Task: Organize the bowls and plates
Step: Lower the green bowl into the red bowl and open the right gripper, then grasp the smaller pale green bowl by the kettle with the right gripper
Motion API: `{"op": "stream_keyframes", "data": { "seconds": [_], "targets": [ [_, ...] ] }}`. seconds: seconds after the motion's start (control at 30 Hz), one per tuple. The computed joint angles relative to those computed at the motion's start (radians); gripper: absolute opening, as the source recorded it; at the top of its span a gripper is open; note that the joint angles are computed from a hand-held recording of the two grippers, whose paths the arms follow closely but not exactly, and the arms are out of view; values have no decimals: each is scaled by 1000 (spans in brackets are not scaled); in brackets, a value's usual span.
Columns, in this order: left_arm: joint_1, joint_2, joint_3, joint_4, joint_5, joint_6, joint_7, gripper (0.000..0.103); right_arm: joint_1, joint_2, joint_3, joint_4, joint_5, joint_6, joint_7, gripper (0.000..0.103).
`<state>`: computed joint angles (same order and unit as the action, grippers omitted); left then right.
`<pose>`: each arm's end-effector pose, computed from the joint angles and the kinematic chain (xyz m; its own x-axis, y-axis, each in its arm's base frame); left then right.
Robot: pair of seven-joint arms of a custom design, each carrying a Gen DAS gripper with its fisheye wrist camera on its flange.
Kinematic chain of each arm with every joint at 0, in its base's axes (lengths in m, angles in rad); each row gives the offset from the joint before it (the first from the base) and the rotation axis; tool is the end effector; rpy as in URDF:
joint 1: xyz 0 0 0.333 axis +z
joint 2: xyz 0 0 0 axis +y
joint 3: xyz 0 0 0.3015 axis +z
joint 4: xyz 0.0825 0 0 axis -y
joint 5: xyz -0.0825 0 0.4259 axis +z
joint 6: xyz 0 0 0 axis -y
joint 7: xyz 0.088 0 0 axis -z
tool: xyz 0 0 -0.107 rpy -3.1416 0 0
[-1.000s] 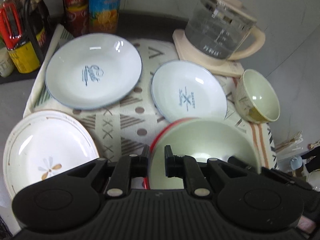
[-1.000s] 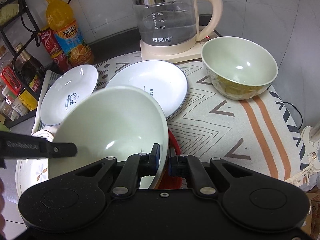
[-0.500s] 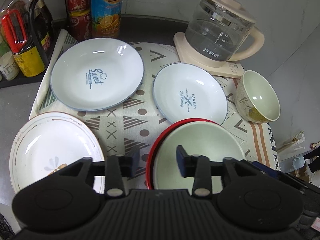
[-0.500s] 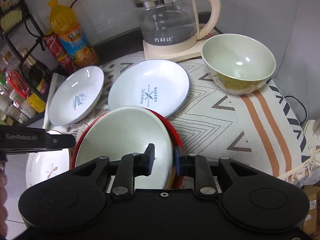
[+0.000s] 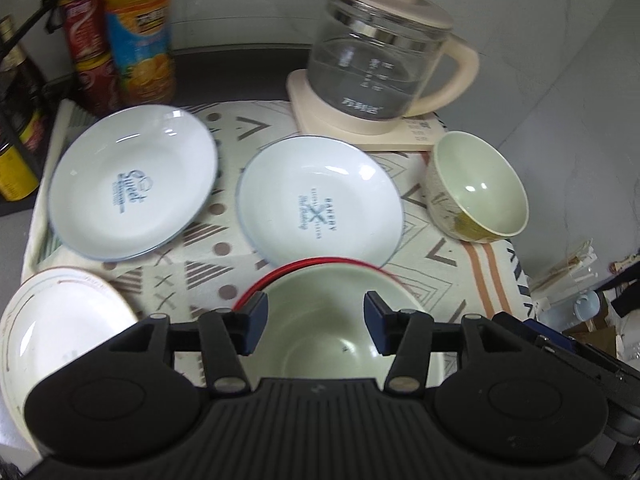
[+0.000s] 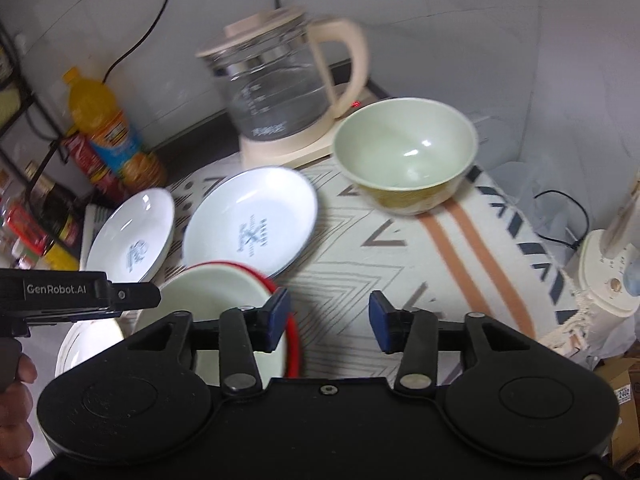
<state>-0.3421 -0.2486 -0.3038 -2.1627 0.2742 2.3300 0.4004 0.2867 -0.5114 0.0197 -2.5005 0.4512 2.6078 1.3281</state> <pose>0.4455 -0.3403 0.5119 0.3093 -0.9295 0.2007 -0.8210 -0.3675 -0.4369 0.4603 0.1363 0.5006 0.3038 -0.9174 -0.2570 -0.8054 -0.1032 -0.5836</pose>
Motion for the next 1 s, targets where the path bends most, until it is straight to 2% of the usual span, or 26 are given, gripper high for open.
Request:
{"op": "stream_keyframes", "data": {
  "seconds": [0.1,0.23,0.43,1.0],
  "targets": [
    [1,37,0,33,9,13,13,51,-20,8,3,3,-10,13,24,49],
    [2,95,2,87,22,28,38,51,-42,26,4,10,-27,44,55,62],
    [1,184,9,169,44,48,68,51,-63,70,2,39,-42,96,88,74],
    [-23,467,41,456,44,77,192,51,-124,251,20,164,-145,164,276,75]
  ]
}}
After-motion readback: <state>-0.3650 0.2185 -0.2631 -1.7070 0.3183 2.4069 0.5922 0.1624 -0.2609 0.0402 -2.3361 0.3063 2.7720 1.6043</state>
